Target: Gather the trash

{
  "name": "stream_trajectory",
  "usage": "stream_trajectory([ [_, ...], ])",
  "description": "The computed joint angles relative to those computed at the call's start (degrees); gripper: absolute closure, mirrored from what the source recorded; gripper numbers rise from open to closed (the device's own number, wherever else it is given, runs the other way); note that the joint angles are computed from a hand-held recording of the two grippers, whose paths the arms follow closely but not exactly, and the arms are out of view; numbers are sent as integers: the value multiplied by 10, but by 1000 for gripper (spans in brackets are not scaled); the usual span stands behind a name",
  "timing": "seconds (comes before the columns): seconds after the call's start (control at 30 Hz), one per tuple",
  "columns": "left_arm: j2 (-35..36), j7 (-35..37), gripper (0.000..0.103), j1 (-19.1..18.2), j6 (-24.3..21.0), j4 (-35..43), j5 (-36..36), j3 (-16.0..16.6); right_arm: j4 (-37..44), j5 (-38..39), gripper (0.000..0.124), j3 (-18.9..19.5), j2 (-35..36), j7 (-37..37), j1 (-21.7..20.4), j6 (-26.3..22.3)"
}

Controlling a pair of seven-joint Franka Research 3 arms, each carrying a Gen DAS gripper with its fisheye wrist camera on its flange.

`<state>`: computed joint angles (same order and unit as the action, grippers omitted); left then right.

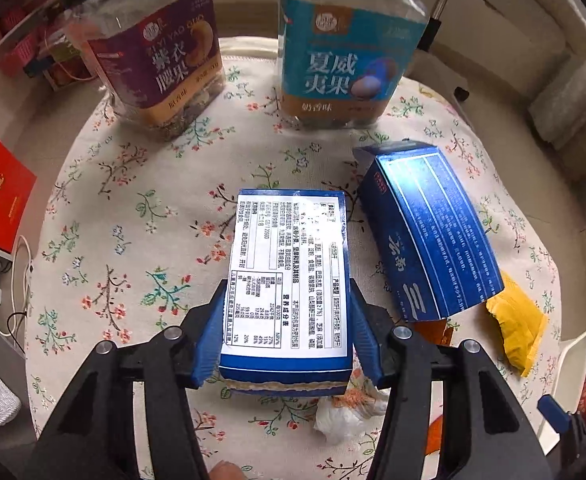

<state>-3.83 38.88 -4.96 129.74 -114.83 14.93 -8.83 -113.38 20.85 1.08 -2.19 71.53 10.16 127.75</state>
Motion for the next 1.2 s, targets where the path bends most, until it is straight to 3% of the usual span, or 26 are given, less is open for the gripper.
stream_trajectory([
  [0.2, -99, -46, 48, 0, 14, -47, 57, -14, -16, 45, 36, 3, 2, 79, 4, -22],
  [0.4, -160, -60, 48, -9, 12, -81, 74, -14, -37, 9, 43, 19, 7, 126, 25, 51],
  [0.47, -149, -59, 48, 3, 6, -72, 90, -29, -42, -22, 65, 22, 12, 137, 30, 84],
  [0.5, -151, -56, 48, 2, 1, -74, 94, -29, -42, -22, 70, 20, 12, 133, 31, 89],
  [0.57, -158, -45, 48, -2, 1, -83, 92, -26, -34, 10, 97, 14, 15, 101, 28, 72],
  [0.77, -184, -27, 48, -6, 33, -118, 63, -11, -32, 69, 118, 7, -10, 35, 22, 79],
  [0.93, -191, -37, 48, 3, 57, -118, 77, -24, -36, 100, 119, 5, -37, -23, 26, 116],
  [1.03, -187, -38, 48, 1, 53, -112, 80, -29, -36, 43, 117, 9, -41, 0, 20, 114],
  [1.1, -185, -38, 48, -1, 52, -109, 78, -29, -34, 12, 103, 11, -31, 29, 17, 106],
  [1.17, -183, -37, 48, -3, 53, -108, 80, -29, -36, 7, 71, 11, -18, 57, 17, 88],
  [1.2, -182, -37, 48, -2, 51, -107, 82, -30, -37, 0, 71, 13, -11, 67, 19, 82],
])
